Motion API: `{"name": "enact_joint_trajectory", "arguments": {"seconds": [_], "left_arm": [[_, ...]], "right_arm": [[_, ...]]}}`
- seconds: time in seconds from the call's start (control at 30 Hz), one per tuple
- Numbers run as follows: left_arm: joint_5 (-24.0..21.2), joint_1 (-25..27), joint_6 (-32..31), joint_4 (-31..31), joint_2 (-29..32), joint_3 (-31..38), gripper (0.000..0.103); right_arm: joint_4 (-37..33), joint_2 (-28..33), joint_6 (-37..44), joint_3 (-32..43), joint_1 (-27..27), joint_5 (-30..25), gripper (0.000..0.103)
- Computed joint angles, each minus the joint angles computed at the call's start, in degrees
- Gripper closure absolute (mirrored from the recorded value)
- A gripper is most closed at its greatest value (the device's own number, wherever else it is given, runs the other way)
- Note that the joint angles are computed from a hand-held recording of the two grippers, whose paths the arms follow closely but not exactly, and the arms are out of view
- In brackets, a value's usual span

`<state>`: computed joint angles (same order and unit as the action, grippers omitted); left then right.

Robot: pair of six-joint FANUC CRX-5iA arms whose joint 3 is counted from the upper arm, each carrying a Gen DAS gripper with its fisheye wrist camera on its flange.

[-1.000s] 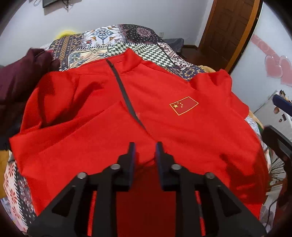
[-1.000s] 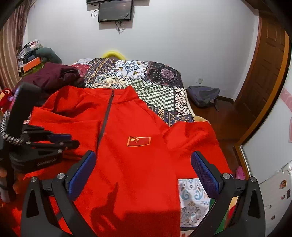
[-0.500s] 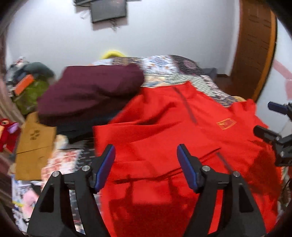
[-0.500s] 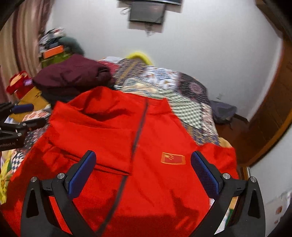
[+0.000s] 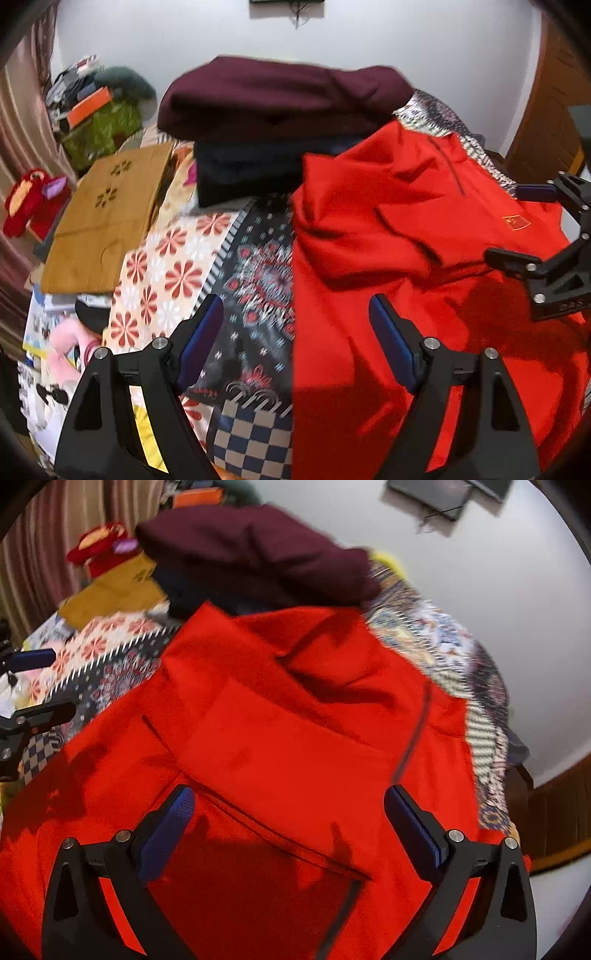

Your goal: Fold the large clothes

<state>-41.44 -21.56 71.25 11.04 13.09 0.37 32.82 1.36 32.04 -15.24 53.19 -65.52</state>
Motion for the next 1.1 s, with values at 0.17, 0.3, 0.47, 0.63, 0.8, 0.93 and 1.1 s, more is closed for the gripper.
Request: {"name": "enact_joint_trajectory", "arguments": {"seconds": [0.17,0.3,0.47,0.63,0.8,0.93,1.1], "left_arm": [[-0.6,1.1,-0.5,1.7,0.7,-0.9,0.023],[-2.4,1.0,-0.4,1.6,2.7,0.8,0.023],[-4.4,0.1,-0.6,1.3,6.2,4.2,0.023],[-6.4,-1.0,0.5,0.4,9.2,7.9,0.023],[-8.6,-1.9,1.7,0.1,12.1,11.5,0.023],[-10.7,-2.1,1.8,2.3,14.3,13.9,0.023],[-12.8,-3.3,4.5,0.3,17.3,18.2,0.023]], "right_arm": [[-5.4,3.2,7.2,3.4,-1.6,0.8,0.02],[-10.1,4.8,10.9,5.6,-3.6,1.3,0.052],[-13.8,3.3,13.0,4.8,-5.2,4.9,0.085],[-11.2,1.0,9.8,2.6,-5.0,7.8,0.094],[-8.1,-3.2,5.5,-0.2,-5.1,11.0,0.096],[-5.3,-7.0,0.7,-3.1,-5.8,13.9,0.097],[2.4,-11.2,-8.3,-7.2,-6.8,14.8,0.097]]}}
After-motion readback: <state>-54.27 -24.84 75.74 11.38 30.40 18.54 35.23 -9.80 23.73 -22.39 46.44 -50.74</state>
